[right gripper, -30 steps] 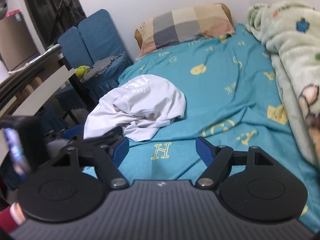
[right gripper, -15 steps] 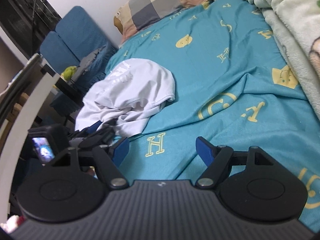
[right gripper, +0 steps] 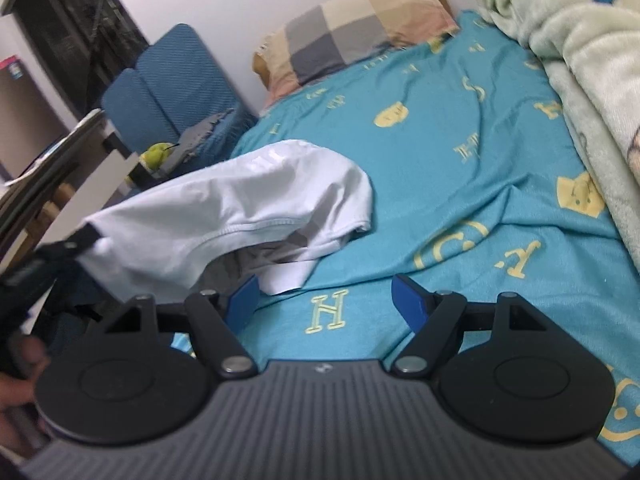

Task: Fold clothes
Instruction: 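Grasp the T-shirt hem with the left gripper while the right gripper grasps another edge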

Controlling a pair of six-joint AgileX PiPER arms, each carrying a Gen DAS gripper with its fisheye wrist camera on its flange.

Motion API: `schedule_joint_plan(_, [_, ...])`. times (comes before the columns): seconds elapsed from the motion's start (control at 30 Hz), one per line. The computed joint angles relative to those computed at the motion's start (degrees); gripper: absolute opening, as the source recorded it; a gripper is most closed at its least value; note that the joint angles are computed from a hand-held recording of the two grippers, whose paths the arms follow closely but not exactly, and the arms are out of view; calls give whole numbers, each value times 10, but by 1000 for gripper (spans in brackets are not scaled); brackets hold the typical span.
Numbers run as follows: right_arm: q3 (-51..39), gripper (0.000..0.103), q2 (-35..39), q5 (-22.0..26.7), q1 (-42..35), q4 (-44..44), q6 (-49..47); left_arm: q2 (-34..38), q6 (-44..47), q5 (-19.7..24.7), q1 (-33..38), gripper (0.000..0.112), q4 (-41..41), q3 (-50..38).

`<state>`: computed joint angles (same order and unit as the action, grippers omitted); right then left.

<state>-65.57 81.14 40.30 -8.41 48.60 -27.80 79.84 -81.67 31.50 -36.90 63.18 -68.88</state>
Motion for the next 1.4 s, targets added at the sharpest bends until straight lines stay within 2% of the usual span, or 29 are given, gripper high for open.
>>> schedule_joint_plan(0.1, [3, 75, -13, 24, 1, 2, -5, -49, 15, 48, 6, 3, -33, 24])
schedule_joint_plan(0.2, [-17, 75, -6, 43, 16, -19, 13, -64, 66, 72, 52, 3, -112, 23])
schedule_joint_plan(0.3, [-56, 75, 14, 48, 52, -81, 47, -48, 98, 74, 101, 4, -160, 17])
schedule_joint_plan(0.4, [-97, 75, 51, 39, 95, -122, 38, -13, 151, 83, 144, 4, -219, -8])
schedule_joint_plan(0.43, [-109, 71, 67, 30, 110, -133, 27, -2, 157, 83, 152, 4, -229, -14])
schedule_joint_plan(0.5, [-134, 71, 102, 9, 140, -158, 3, 20, 154, 75, 169, 5, -229, -21])
schedule_joint_plan(0.67, [-166, 69, 193, -44, 181, -145, -101, 46, 129, 77, 185, 5, -215, -22])
schedule_joint_plan(0.77, [-153, 69, 222, -99, 203, -158, -131, 63, 109, 81, 191, 5, -212, -26])
schedule_joint_plan(0.83, [-144, 61, 235, -140, 212, -171, -123, 78, 99, 71, 204, 5, -215, -27])
schedule_joint_plan(0.87, [-141, 61, 241, -155, 212, -167, -124, 84, 95, 63, 210, 5, -216, -26])
schedule_joint_plan(0.97, [-131, 45, 244, -194, 206, -99, -181, 103, 94, 47, 225, 5, -224, -26])
schedule_joint_plan(1.03, [-137, 24, 244, -207, 203, -80, -186, 113, 104, 37, 232, 5, -239, -25])
schedule_joint_plan(1.07, [-142, 20, 243, -209, 200, -73, -185, 116, 107, 35, 234, 5, -243, -24])
schedule_joint_plan(1.13, [-150, 11, 240, -203, 190, -37, -201, 119, 111, 32, 238, 10, -252, -22])
schedule_joint_plan(1.17, [-155, 9, 237, -198, 187, -27, -204, 117, 111, 32, 238, 14, -255, -20])
schedule_joint_plan(1.23, [-163, 8, 232, -188, 181, -18, -205, 111, 107, 37, 236, 30, -251, -18])
schedule_joint_plan(1.3, [-165, 8, 223, -183, 178, -14, -199, 101, 96, 53, 226, 41, -233, -15])
schedule_joint_plan(1.4, [-168, 8, 212, -170, 174, -43, -158, 73, 87, 72, 195, 52, -201, -2])
